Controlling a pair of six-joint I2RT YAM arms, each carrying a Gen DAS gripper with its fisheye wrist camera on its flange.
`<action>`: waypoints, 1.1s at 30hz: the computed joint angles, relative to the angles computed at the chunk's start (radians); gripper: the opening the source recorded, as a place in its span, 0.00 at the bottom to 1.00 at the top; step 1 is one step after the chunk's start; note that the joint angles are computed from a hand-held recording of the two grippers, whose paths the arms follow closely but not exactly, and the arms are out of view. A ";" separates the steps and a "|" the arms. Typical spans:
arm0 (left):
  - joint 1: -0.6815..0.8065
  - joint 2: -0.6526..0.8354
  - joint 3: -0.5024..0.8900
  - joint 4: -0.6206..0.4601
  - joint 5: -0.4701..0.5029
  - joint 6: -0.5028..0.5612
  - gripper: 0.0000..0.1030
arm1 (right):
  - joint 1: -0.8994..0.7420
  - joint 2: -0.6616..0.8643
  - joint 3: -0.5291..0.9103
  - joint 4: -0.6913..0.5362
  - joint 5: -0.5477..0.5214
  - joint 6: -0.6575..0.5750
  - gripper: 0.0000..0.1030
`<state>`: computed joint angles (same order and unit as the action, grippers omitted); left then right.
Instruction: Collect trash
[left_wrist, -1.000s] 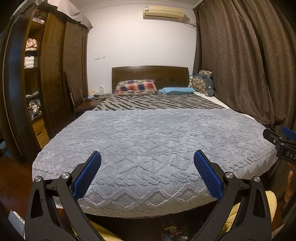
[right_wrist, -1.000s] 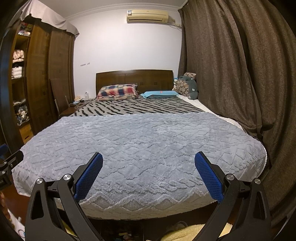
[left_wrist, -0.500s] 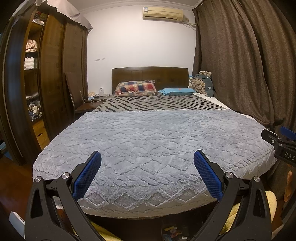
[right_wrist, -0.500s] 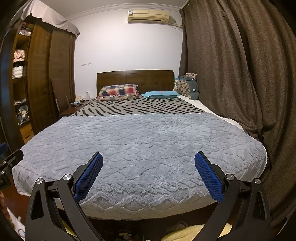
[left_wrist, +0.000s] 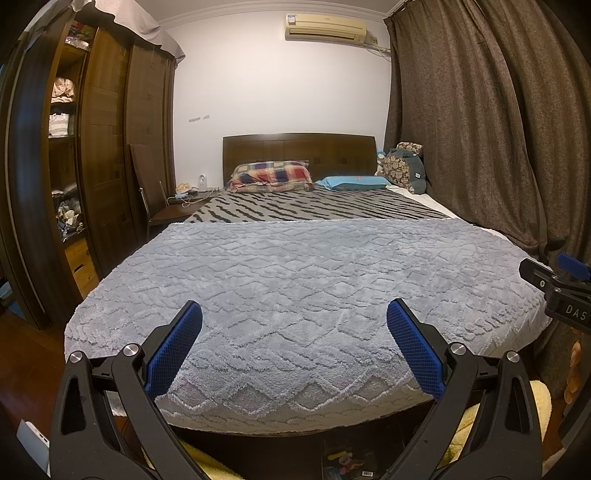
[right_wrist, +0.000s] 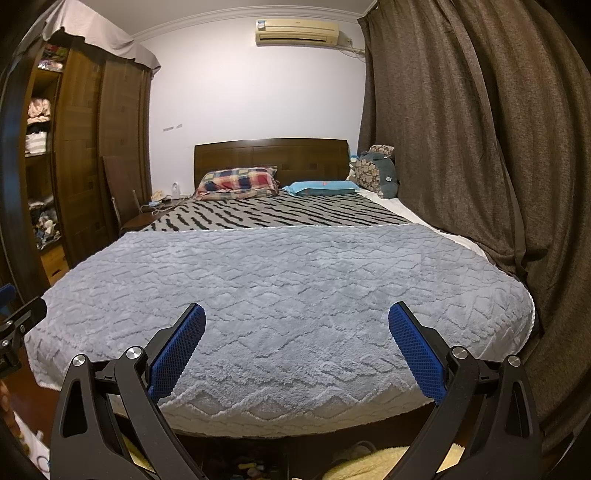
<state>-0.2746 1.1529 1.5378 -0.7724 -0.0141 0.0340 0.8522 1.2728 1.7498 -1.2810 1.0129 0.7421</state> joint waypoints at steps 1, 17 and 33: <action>0.000 0.000 0.000 0.000 0.000 0.000 0.92 | 0.002 0.003 0.003 -0.002 0.000 0.002 0.97; -0.024 -0.007 -0.013 0.005 -0.020 -0.010 0.92 | 0.013 0.013 0.004 -0.008 0.005 0.020 0.97; -0.042 0.004 0.006 -0.016 -0.050 -0.037 0.92 | 0.008 0.014 0.006 -0.013 0.000 0.017 0.97</action>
<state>-0.3165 1.1567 1.5442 -0.7889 -0.0644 -0.0028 0.8598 1.2864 1.7556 -1.2940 1.0132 0.7595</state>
